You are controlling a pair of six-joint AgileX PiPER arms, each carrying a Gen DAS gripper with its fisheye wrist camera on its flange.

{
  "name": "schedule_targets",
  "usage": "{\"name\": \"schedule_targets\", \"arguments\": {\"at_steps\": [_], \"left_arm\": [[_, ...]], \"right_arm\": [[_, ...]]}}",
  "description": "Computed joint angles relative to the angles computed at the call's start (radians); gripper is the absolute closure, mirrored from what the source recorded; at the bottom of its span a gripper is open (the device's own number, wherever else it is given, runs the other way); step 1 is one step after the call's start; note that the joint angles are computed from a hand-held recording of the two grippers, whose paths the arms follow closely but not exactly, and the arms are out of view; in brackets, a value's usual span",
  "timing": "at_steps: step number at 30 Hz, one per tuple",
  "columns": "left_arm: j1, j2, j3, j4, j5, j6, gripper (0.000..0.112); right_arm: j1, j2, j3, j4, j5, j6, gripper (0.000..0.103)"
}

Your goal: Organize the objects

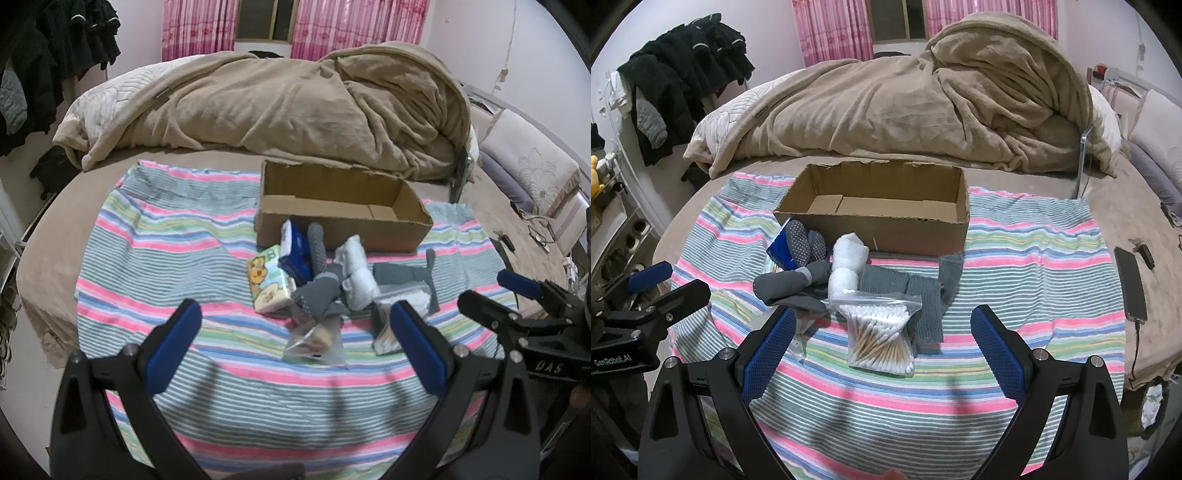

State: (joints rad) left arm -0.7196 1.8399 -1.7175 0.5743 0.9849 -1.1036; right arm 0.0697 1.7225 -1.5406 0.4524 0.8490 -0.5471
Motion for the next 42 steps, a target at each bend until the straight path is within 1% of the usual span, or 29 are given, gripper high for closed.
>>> {"name": "schedule_targets", "arguments": {"at_steps": [4,19,24,30,34,39,42], "left_arm": [[-0.001,0.016,-0.022,-0.007,0.013,0.011,0.01],[0.017,0.062,-0.062,-0.04,0.009,0.045,0.01],[0.055,0.081,-0.055,-0.065,-0.032,0.076,0.01],[0.118,0.118,-0.062,-0.106,-0.08,0.132,0.01],[0.159,0.151,-0.067,-0.154,-0.102,0.177,0.01],[0.192,0.166,-0.024,-0.237,-0.165,0.238,0.011],[0.195,0.17,0.002,-0.285,-0.194,0.27,0.014]], "right_arm": [[-0.005,0.012,-0.012,0.003,0.003,-0.002,0.006],[-0.023,0.051,-0.036,0.026,0.011,-0.02,0.006],[-0.027,0.098,-0.065,0.011,0.015,-0.006,0.006],[-0.035,0.179,-0.142,-0.022,0.021,0.033,0.006],[-0.029,0.211,-0.164,-0.029,0.033,0.043,0.009],[-0.006,0.238,-0.16,-0.037,0.046,0.042,0.01],[0.01,0.248,-0.149,-0.041,0.048,0.036,0.014]]}}
